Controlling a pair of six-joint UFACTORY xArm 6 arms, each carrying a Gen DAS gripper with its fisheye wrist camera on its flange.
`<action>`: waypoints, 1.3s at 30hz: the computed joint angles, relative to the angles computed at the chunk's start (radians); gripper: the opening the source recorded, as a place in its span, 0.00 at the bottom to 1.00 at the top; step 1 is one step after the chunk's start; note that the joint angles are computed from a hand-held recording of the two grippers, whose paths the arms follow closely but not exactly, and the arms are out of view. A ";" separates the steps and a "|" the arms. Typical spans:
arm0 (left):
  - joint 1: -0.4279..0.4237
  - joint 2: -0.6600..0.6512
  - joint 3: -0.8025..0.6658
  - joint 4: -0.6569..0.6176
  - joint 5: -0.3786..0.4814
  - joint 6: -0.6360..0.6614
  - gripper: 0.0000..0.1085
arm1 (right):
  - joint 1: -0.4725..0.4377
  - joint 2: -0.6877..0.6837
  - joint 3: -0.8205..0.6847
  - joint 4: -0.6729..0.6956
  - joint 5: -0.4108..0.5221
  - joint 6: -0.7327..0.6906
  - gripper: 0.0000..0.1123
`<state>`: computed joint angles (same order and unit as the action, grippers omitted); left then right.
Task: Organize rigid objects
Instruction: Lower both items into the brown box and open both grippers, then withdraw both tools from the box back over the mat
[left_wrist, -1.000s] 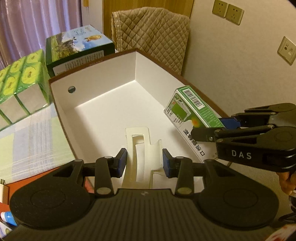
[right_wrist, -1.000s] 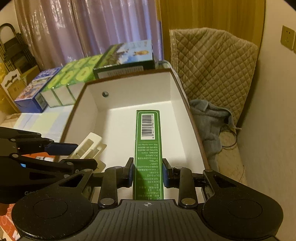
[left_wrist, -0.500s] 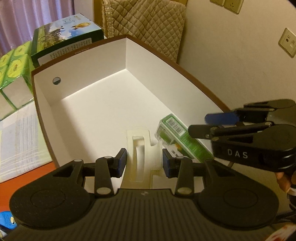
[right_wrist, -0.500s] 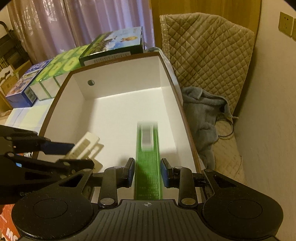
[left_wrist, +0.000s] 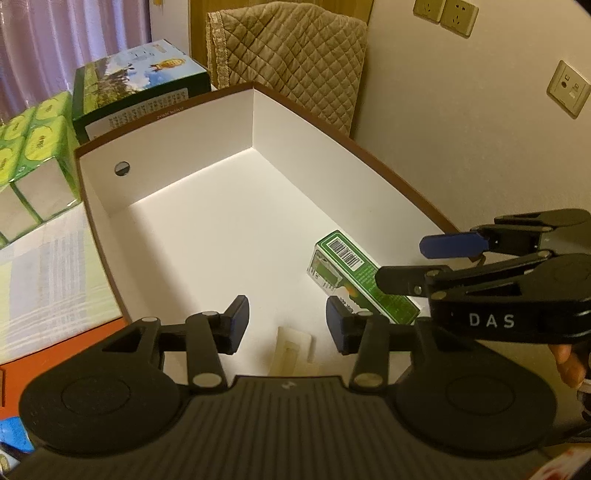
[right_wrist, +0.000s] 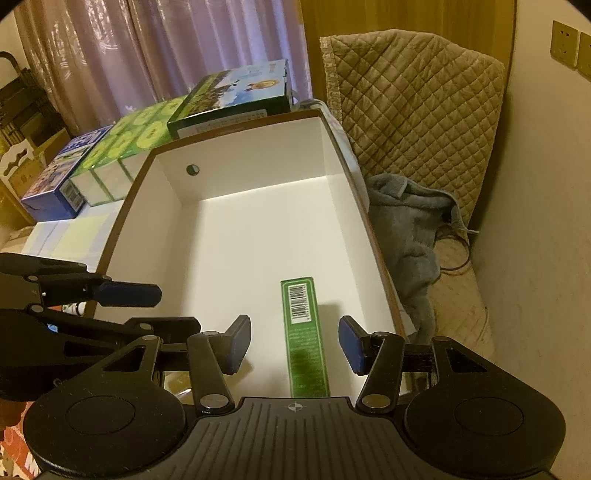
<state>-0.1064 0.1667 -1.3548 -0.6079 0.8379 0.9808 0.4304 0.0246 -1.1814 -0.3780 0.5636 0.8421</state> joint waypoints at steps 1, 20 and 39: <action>0.002 -0.007 0.006 -0.002 -0.002 0.000 0.38 | 0.003 -0.002 0.002 0.000 -0.002 0.002 0.45; 0.109 -0.159 0.105 -0.101 0.021 0.085 0.38 | 0.076 -0.060 0.020 -0.130 -0.015 0.167 0.45; 0.401 -0.137 -0.008 -0.194 0.304 0.311 0.41 | 0.299 0.056 -0.188 -0.318 0.149 0.520 0.45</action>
